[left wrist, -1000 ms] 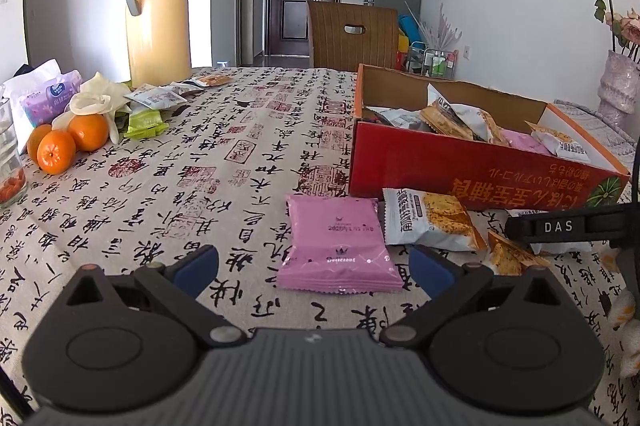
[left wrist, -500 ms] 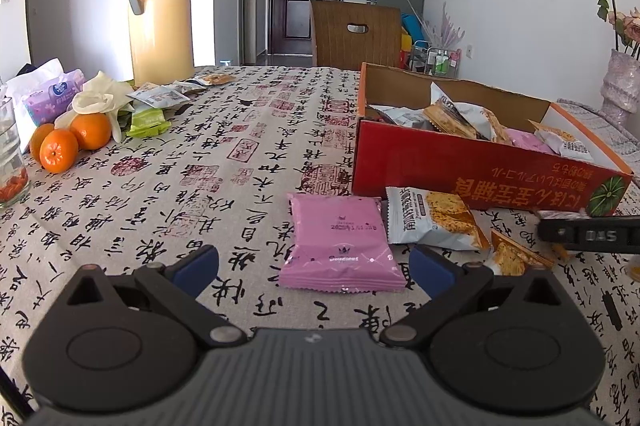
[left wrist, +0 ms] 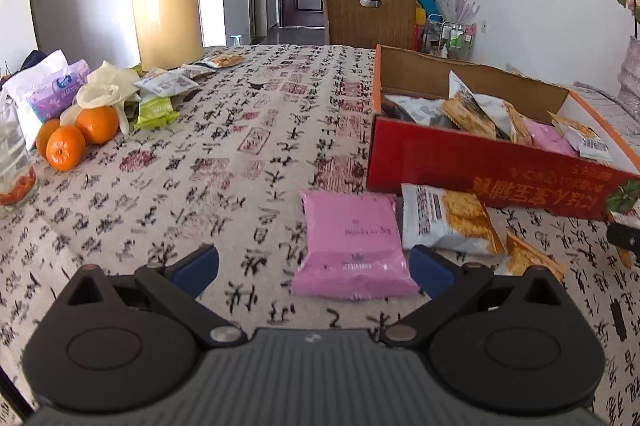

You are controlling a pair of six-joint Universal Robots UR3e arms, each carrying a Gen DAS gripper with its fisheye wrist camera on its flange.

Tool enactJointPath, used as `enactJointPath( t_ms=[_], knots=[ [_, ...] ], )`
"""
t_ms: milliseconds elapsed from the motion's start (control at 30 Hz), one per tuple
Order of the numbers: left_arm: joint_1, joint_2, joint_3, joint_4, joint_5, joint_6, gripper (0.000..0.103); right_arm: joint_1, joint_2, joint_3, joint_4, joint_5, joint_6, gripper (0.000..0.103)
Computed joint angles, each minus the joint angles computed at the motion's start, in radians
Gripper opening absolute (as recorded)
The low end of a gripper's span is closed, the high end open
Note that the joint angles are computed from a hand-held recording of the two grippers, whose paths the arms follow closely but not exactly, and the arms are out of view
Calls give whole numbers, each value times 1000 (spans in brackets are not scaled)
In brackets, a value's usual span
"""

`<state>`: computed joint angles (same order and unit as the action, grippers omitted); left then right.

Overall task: Organize snacks
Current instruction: 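Grasp the white sachet with the right gripper while the left grasps the pink packet, then carry the white sachet and pink packet over the red box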

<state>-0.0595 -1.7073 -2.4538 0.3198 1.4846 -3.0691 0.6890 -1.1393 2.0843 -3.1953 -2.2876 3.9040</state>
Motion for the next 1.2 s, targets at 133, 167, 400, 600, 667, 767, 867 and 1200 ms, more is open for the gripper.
enactJointPath(
  t_ms=[133,167,400,600,667,767,867,1200],
  knots=[
    [-34,-30,107,-90,46,-13,103,-6,25,8,-49,-7,0,62],
    [-44,-43,132,-109,60,-20,103,-5,32,11,-62,-13,-2,62],
    [-102,-131,258,-195,118,-34,103,-11,68,15,-127,-12,-6,62],
    [-129,-192,307,-214,157,-45,95,-4,84,14,-151,-17,-11,63],
    [-113,-195,306,-230,126,-46,80,2,93,12,-161,-25,-15,63],
    [-100,-186,278,-195,90,-40,62,10,105,3,-162,-31,-22,63],
    [-110,-187,258,-160,96,-31,63,21,113,-6,-166,-42,-28,63],
    [-97,-120,194,-113,84,-41,63,34,123,6,-228,-57,-50,63]
  ],
)
